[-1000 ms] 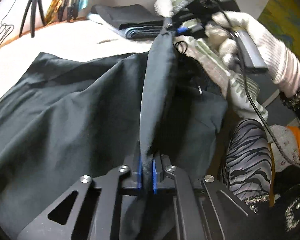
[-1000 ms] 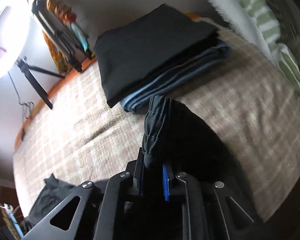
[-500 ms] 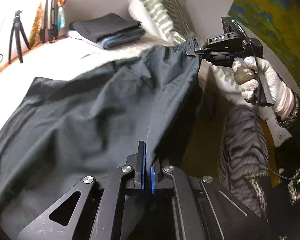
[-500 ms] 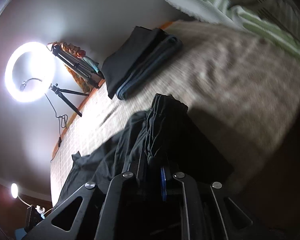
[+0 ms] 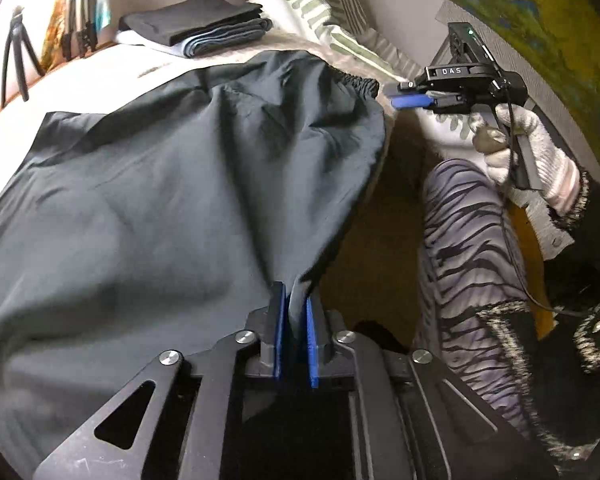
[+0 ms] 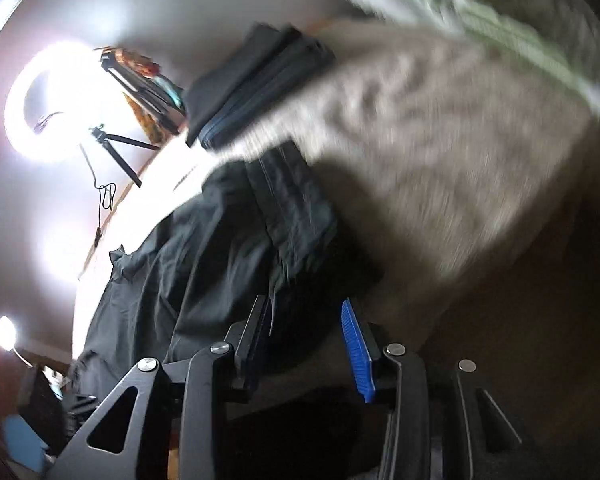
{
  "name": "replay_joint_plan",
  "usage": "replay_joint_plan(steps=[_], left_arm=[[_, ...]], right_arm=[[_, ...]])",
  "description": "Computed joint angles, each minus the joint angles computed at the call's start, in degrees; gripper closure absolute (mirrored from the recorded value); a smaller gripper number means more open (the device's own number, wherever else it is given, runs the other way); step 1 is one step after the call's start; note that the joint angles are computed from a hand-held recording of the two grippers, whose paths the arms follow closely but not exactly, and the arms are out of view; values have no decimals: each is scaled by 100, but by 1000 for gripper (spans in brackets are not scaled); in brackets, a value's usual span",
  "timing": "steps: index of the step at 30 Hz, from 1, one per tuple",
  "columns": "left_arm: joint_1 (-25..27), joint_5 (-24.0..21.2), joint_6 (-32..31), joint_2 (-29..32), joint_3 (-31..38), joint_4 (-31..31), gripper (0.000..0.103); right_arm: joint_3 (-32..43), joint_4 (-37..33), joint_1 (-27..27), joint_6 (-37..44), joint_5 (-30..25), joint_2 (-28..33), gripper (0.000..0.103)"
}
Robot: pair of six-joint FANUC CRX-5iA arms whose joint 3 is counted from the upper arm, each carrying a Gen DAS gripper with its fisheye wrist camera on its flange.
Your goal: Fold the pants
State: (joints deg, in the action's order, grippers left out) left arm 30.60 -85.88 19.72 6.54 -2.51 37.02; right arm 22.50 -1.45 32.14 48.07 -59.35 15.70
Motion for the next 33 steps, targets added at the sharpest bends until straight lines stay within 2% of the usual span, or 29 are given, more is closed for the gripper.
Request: replay_joint_plan(steps=[2,5,7,8,10,14,17,19,20,21,22,25,26,27,30,31,32,33], left_arm=[[76,-73,133,-56,14,41,91],[306,-210,232,-161,-52,400,91],[472,-47,292,-288,-161,626,85],[508,85,303,-324,-187,636,78],[600,503,447,-440,-276,519,78],[740,735,889,-318,-263,419,78],[763,909,1024,-288,-257,179,78],[778,961,1103,-273,-250,85,78],[796,992,1134,-279,-260,61,78],[782,1044,1181,-283,-280,35,78],[781,1073,1223,-272,-279,10,78],[788,1166,1261,-261,-273,-39,78],[788,1217,1267,-265,-276,-31,78],[801,1245,1255,-274,-289,7,78],[845,1287,1205,-285,-319,136,78],[853,1270,1192,-274,-301,114,78],[860,1289,1174,-282,-298,72,78],[884,1325,1146,-313,-307,5,78]], right_arm=[[174,145,-31,159,8,62,57],[809,-133,-268,808,-46,399,27],[1527,-186,-365,1401,-297,909,25],[1896,-203,-408,1640,-460,1177,25],[2852,-651,-662,2160,-976,1806,23],[4565,-1275,-996,2312,-1901,2975,23],[5143,-1895,-1189,2428,-2229,3370,23],[5041,-2074,-1236,2510,-2198,3363,23],[4648,-2134,-1246,2635,-1896,3156,31],[4419,-2332,-1290,2792,-1764,3021,48],[4367,-2596,-1350,2859,-1784,2982,49],[3711,-2341,-1209,2929,-1311,2572,75],[3508,-2303,-1181,2945,-1144,2424,86],[3233,-2230,-1138,2943,-895,2209,91],[2757,-1450,-859,2823,-414,1802,93],[2556,-862,-695,2702,-252,1688,93],[2459,-174,-515,2511,-262,1683,93],[2602,214,-417,2442,-518,1811,91]])
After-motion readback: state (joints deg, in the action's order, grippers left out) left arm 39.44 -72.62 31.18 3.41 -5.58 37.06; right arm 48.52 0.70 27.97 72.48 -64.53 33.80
